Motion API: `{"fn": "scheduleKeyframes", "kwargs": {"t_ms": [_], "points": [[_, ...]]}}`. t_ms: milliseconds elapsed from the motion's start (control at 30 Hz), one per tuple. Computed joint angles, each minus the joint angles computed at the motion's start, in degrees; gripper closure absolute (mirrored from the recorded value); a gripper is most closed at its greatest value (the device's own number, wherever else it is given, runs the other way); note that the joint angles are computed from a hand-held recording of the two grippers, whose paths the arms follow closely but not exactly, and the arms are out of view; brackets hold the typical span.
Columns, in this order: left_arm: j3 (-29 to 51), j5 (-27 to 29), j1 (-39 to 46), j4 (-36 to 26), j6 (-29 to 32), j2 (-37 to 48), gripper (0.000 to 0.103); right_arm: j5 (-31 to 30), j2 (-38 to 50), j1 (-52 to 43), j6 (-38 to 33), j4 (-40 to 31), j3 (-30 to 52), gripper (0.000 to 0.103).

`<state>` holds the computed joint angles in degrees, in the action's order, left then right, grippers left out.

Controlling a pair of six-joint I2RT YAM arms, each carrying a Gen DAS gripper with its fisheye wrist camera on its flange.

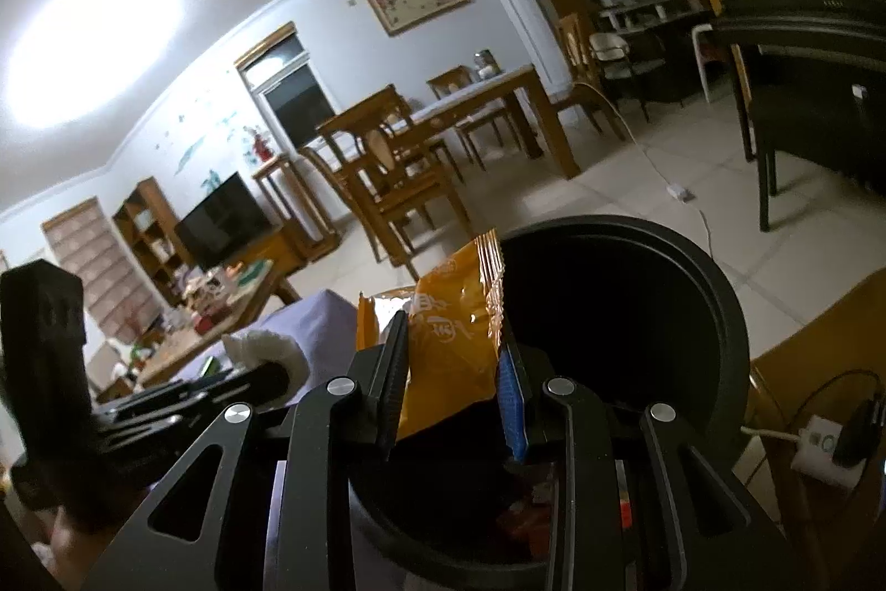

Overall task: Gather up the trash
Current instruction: 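Carry the white cloth and orange bag over the bin and open both tools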

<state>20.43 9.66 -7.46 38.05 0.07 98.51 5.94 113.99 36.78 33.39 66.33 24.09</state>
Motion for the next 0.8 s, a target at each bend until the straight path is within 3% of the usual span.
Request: {"fn": "scheduleKeyframes", "kwargs": {"t_ms": [167,233,300,400,600,800], "points": [[3.9,-1.2,-2.6,-1.7,-1.1,3.2,0.073,-1.9,2.5,-2.6,1.5,0.8,1.0,0.071],[5.4,-1.2,-3.0,-3.8,-1.0,3.5,0.063,-2.2,2.4,-2.7,2.2,0.2,0.9,0.055],[5.2,-1.9,-3.6,-3.5,-1.3,3.3,0.038,-1.9,2.6,-3.1,2.4,-0.1,0.8,0.042],[3.9,-2.9,-4.3,-1.8,-1.2,2.6,0.025,-0.5,2.2,-2.1,3.1,-0.6,0.8,0.032],[2.5,-2.5,-2.0,-2.6,-0.7,0.6,0.024,0.0,1.7,0.2,3.6,-3.4,2.8,0.031],[-0.2,2.2,8.2,-3.6,1.4,-2.9,0.024,0.0,1.7,3.3,2.4,-9.6,8.1,0.031]]}}
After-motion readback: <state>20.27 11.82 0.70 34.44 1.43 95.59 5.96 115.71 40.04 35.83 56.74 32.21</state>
